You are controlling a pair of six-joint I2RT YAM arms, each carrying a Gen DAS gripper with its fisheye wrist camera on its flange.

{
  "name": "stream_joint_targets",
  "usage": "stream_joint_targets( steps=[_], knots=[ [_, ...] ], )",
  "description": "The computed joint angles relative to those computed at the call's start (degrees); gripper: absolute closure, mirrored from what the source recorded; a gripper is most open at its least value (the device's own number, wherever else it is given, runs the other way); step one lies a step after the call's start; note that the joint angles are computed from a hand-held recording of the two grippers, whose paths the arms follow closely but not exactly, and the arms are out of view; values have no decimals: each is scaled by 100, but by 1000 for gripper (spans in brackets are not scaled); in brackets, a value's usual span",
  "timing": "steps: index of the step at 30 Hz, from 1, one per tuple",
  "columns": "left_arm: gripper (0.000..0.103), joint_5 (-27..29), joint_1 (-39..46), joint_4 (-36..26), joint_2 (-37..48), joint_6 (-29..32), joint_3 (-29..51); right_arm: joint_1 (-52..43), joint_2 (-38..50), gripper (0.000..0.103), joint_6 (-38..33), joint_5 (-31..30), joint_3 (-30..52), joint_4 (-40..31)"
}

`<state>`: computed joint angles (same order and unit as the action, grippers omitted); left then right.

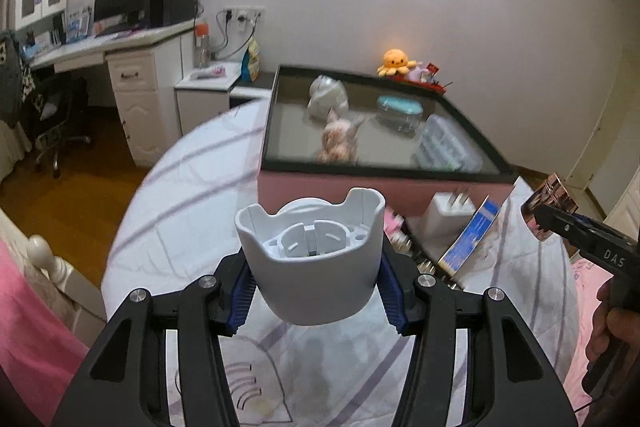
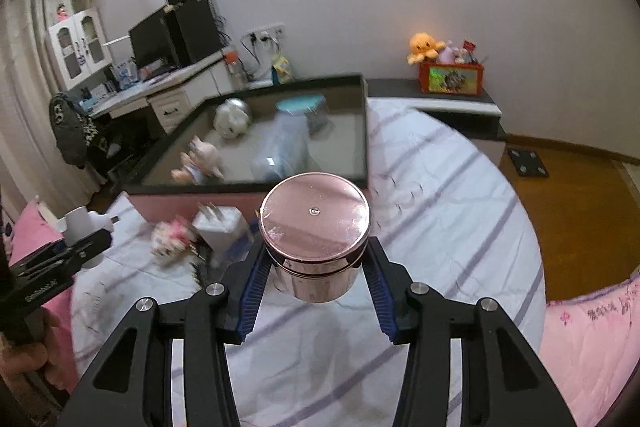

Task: Organize rigid objects
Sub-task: 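Place the cup holder in the tray with the left tool while the right tool places the jar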

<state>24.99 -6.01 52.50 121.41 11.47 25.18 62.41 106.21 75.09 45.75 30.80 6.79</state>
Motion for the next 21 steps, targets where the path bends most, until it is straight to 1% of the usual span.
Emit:
stream_joint_targets(
  steps=[4,6,8,10,14,17,21],
  knots=[
    [50,-93,-250,-396,-690,-63,113,-237,-524,55,-709,116,181,-274],
    [50,-158,-397,-639,-983,-124,284,-460,-745,55,-1191,113,311,-289],
    [50,-155,-510,-921,-1141,-228,536,-748,-897,55,-1668,3,414,-195],
    [50,-227,-676,-1278,-1191,-328,942,-1120,-938,55,-2160,-231,552,-40],
    [50,-423,-997,-1831,-942,-433,1783,-1919,-685,55,-2824,-808,927,195],
    [50,-578,-1175,-2259,-530,-517,2530,-2447,-322,55,-3114,-1251,1189,368],
    [50,-758,-1394,-2726,152,-624,3420,-2980,220,55,-3261,-1702,1559,386]
  ],
)
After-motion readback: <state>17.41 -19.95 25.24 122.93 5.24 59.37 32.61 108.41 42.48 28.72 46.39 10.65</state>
